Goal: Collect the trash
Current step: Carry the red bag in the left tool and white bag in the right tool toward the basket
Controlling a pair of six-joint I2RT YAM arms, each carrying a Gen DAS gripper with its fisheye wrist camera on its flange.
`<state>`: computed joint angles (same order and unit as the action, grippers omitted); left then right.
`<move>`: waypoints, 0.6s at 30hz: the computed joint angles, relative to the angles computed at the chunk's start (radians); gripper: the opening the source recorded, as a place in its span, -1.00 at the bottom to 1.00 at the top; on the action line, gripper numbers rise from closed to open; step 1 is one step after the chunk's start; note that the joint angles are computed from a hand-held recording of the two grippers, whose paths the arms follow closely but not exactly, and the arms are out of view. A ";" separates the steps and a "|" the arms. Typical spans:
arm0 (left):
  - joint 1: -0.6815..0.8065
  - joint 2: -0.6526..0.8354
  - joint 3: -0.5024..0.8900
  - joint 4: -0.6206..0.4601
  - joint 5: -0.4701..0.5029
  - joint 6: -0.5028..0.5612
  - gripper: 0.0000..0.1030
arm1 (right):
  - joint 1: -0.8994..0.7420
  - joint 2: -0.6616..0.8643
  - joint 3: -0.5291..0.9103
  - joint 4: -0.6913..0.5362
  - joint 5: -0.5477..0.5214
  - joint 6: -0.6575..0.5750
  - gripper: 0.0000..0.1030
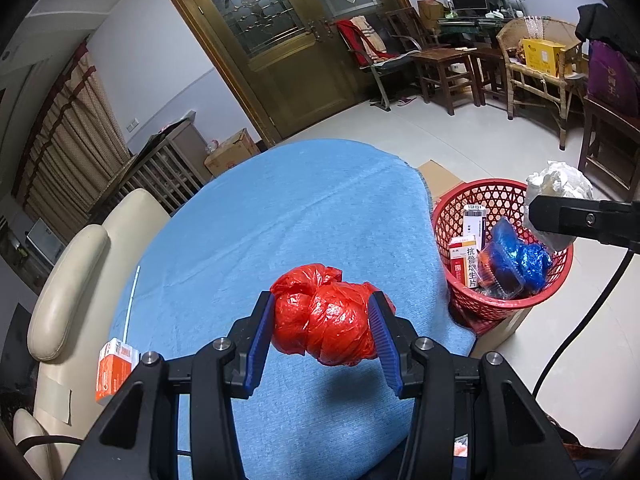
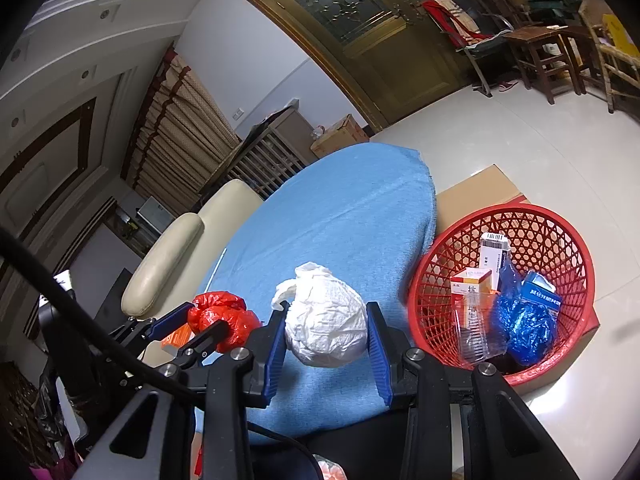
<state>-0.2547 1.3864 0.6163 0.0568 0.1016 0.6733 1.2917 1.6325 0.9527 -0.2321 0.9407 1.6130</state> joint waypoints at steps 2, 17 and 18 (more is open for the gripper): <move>-0.006 0.000 -0.001 -0.001 -0.004 -0.001 -0.04 | 0.001 -0.002 -0.007 0.002 0.002 0.007 -0.23; -0.073 -0.007 -0.007 0.001 -0.040 -0.004 -0.04 | 0.022 -0.022 -0.050 -0.005 0.022 0.077 -0.23; -0.081 -0.008 -0.008 0.001 -0.044 -0.007 -0.04 | 0.023 -0.024 -0.056 -0.001 0.023 0.080 -0.23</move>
